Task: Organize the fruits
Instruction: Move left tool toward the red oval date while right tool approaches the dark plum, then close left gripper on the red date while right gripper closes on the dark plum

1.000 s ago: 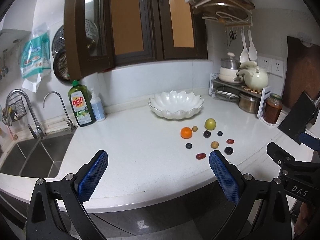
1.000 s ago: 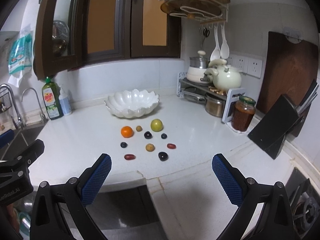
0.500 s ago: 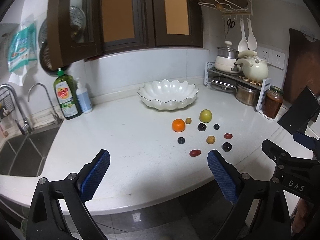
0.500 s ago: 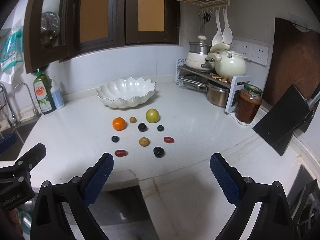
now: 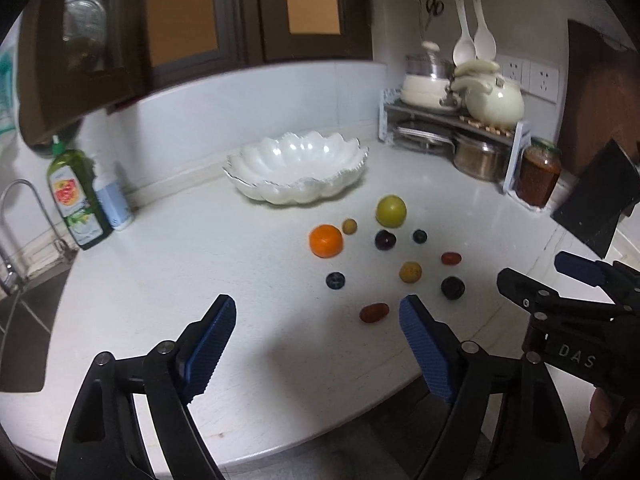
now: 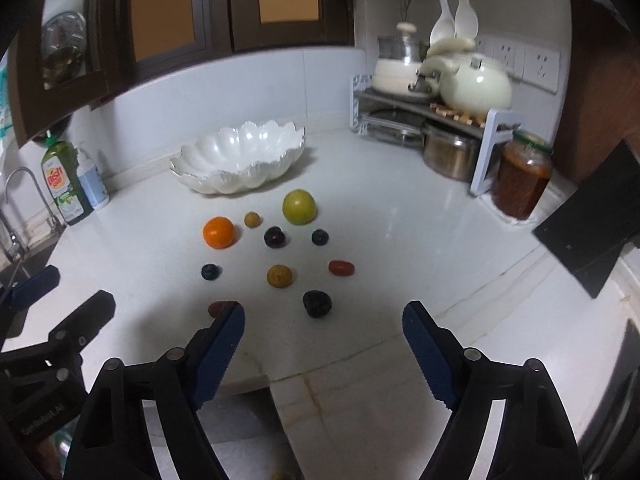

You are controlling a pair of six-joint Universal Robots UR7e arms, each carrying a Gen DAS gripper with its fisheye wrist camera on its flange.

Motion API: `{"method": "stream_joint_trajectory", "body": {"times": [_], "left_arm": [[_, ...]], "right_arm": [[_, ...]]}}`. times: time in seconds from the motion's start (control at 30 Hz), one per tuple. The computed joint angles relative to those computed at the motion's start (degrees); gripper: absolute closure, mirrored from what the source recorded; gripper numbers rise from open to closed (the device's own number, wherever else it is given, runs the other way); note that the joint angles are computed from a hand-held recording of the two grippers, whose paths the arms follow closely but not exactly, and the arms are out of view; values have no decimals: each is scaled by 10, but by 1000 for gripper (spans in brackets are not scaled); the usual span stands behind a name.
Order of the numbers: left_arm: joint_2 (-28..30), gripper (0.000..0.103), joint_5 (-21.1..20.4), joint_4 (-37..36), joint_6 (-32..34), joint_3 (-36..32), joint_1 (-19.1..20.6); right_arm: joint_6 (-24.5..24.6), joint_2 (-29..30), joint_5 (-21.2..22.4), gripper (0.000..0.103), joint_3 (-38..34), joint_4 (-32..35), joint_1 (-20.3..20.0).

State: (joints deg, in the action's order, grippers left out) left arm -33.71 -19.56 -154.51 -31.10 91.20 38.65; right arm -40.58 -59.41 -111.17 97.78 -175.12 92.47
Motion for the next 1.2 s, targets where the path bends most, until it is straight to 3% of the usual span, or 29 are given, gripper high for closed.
{"method": "stream_joint_trajectory", "body": {"times": [0.43,0.53,1.07,1.2], "left_arm": [[45,34,-87,-32,106,-62,55],[51,42,-107,-27,117,-72,64],[82,57,-175,-1,144,-124,95],[87,64,-180,-2,155,-129,97]], "right_arm": [[-1,62,-35,34,-67,50,-12],[4,73,-33,37,-82,64,-15],[15,110,-42,46,-129,115,-24],[17,116,-45,52,-136,124,-25]]}}
